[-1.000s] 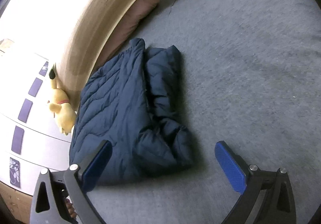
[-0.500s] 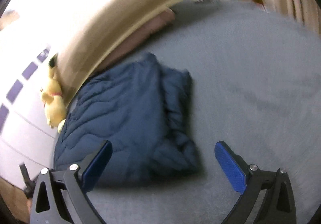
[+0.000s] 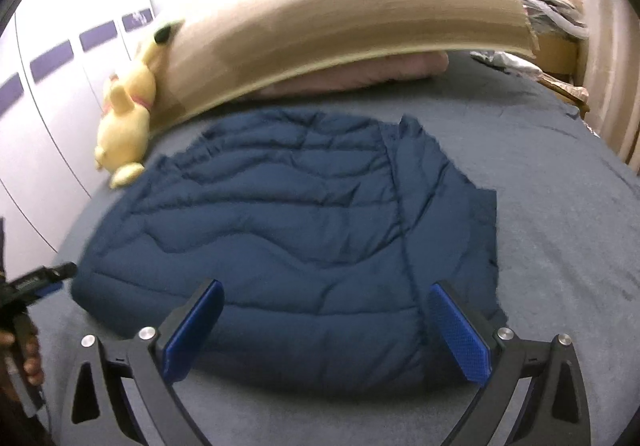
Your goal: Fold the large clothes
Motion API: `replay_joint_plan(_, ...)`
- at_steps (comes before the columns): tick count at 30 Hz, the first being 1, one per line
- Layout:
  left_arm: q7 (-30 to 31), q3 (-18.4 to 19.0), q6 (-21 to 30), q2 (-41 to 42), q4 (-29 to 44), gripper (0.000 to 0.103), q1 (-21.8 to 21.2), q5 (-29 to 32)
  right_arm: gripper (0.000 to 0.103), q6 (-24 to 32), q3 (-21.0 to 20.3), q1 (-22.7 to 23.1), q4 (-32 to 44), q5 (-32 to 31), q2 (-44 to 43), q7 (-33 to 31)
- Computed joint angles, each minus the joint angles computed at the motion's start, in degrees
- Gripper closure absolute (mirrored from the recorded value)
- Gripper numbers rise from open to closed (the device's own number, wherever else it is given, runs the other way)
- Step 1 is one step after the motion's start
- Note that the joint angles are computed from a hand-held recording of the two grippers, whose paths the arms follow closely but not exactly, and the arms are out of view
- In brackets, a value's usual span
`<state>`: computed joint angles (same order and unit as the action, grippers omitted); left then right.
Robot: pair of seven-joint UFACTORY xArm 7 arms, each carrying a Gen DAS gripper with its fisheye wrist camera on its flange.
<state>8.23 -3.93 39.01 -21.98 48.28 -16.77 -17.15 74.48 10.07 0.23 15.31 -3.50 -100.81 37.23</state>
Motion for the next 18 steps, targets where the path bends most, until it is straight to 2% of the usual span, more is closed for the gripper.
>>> replay_joint_plan(2,-1.8,-1.9,0.0,1.8,-0.1,0.017,1.0,3.9,0.000,1.2,0.5,-0.3,-0.9,0.0,1.5,0.4)
replay_joint_plan(7,-3.5,-3.0,-0.4,3.3,0.2,0.016,1.0,7.4,0.000,2.7,-2.0,-0.6,-2.2,-0.7,3.0,-0.1)
replay_joint_plan(10,-0.2,-0.2,0.5,2.3,1.0,0.016,-0.4,3.1,0.000,3.1,-5.5,-1.8,-1.0,-0.8,0.4,-0.5)
replay_joint_plan(15,4.9,4.0,0.0,1.1,1.7,0.016,0.3,-4.0,0.000,9.0,-17.9,-9.7,1.7,-5.2,-10.4,-2.9)
replay_joint_plan(18,9.2,6.9,2.7,3.4,4.0,0.016,0.7,-9.7,0.000,12.1,-30.1,-16.5,2.9,-9.8,-14.2,-2.8)
